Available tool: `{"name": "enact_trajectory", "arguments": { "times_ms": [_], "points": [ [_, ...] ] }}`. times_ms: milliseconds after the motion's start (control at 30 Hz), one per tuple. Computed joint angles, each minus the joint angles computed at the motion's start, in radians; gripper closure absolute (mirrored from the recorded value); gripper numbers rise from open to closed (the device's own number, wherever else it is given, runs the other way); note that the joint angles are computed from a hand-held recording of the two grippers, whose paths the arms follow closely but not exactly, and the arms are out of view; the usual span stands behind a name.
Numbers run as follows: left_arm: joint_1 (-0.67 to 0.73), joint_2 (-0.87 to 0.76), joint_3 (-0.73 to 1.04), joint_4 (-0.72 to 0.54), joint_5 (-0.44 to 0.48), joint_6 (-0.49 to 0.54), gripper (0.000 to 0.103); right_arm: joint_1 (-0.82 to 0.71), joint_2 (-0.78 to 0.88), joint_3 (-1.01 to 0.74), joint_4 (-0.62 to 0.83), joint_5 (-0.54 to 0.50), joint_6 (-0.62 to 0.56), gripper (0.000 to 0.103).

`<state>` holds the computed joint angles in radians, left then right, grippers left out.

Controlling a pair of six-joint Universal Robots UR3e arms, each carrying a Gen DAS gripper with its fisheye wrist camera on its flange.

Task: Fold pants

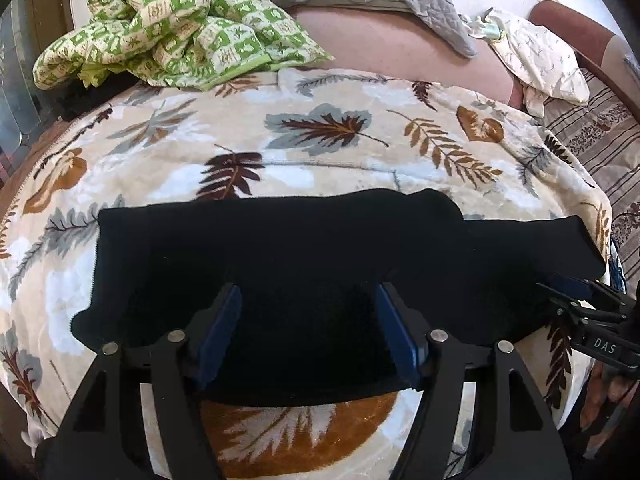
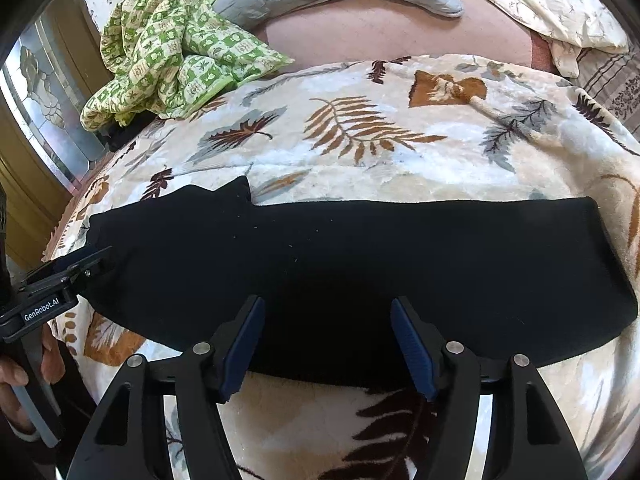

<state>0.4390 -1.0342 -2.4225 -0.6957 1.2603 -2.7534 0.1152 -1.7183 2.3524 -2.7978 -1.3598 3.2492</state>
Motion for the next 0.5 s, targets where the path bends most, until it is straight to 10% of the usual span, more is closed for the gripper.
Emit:
{"name": "enact_trajectory", "arguments": {
  "times_ms": [500],
  "points": [
    [-0.264,-0.207,0.095,0.151,0.074,-0.141,0.028,-0.176,-0.138,0.087,0.079,0.018,-0.085,0.034]
  ]
}}
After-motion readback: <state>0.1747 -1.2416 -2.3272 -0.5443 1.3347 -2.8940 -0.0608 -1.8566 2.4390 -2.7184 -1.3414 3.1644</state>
